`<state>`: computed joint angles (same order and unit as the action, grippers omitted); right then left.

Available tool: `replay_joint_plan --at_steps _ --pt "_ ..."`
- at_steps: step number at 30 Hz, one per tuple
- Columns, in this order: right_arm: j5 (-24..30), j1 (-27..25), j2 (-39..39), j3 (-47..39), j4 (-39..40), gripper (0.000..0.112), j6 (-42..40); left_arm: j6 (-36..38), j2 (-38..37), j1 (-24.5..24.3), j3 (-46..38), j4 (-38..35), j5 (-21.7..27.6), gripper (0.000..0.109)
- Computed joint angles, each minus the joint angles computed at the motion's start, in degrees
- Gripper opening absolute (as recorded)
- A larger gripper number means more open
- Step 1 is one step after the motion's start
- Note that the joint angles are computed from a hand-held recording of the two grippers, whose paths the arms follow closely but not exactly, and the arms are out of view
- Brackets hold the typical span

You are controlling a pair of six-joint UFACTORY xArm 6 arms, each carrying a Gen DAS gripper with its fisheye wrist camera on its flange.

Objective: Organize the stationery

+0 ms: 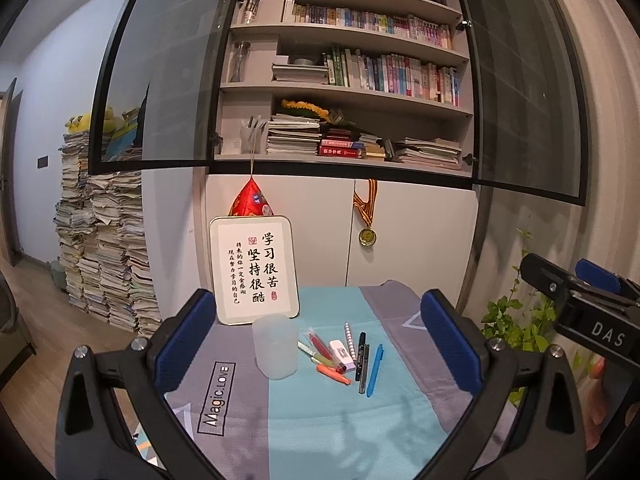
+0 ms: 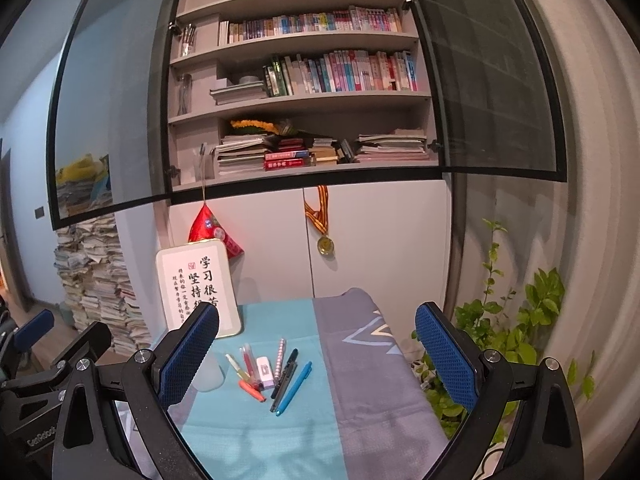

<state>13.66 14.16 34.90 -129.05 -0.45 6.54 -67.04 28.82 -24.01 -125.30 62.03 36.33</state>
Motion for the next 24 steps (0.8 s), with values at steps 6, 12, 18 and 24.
replay_joint_plan --at_steps 6,12,18,24 --pt "-1.27 0.19 -1.32 2.5 3.22 0.099 -3.08 -0.59 -0.55 0.03 0.7 -0.43 -0.14 0.102" --pt "-0.7 0.49 -1.16 2.15 5.1 0.099 -5.08 1.29 0.09 0.01 -0.2 -1.32 -0.59 0.102" --pt "0.21 0.7 -0.52 1.05 5.58 0.099 -5.79 2.34 0.83 0.02 -1.2 -2.45 -0.22 0.102" --pt "1.63 0.74 0.99 -1.64 6.89 0.099 -7.02 4.52 2.25 -0.23 -3.38 -3.77 0.5 0.102"
